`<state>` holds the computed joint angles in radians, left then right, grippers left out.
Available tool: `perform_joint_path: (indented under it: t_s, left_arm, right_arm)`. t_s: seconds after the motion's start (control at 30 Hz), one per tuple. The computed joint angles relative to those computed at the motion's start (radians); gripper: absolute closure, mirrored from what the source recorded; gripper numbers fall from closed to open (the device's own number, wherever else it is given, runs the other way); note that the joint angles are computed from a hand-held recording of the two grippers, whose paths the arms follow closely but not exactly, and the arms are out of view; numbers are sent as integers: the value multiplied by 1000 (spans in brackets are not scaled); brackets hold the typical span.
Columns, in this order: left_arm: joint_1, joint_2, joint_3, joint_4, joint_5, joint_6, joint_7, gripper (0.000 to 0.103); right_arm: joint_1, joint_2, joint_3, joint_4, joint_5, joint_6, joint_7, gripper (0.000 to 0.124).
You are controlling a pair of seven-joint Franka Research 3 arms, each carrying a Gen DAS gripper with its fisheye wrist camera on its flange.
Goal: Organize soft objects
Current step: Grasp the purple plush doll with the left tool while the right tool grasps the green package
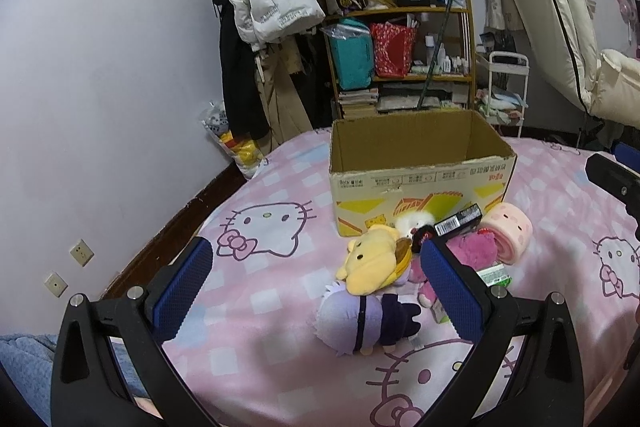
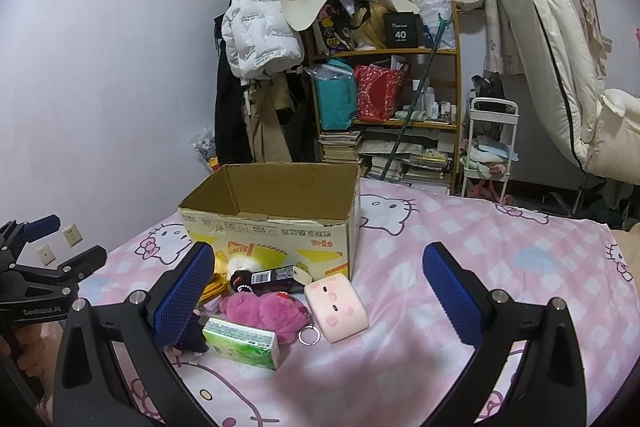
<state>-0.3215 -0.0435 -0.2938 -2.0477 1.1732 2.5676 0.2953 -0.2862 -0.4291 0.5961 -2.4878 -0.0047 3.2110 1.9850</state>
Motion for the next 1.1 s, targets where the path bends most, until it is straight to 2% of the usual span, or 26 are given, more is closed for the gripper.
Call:
perform_joint_path:
  t_s: [0.1,0.33,0.4,0.5,0.67,0.77,0.97,1.1]
  left_arm:
    - [-5,22,1,19,-45,-18,54,1]
    - [-30,100,14,88,-194,-81,215,1]
    - [-35,118,20,105,-247,-93,265,1]
    - [-40,148,28,131,-331,-103,337,1]
    - [-45,186,37,167,-450,-125,429,1]
    - [-45,206,40,185,-516,-136,486,1]
    - [-43,252,42,227,-635,-168,586,1]
    - [-42,280,42,252,-700,-189,639,1]
  right_arm:
    - [68,45,-56,20,-4,-27,-29,21]
    - [34,110,-19,91,-112,-96,42,21]
    - [53,130,-35,105,-135,-107,53,21]
    - [128,168,-100,133,-135,-142,46,21]
    - [295,223,-246,168,-78,-180,1,21]
    - [356,256,-296,202,-70,-221,1,21]
    - [505,312,-418,260,50,-280,-93,21]
    - [563,346,-463,306,113,-356,-145,21]
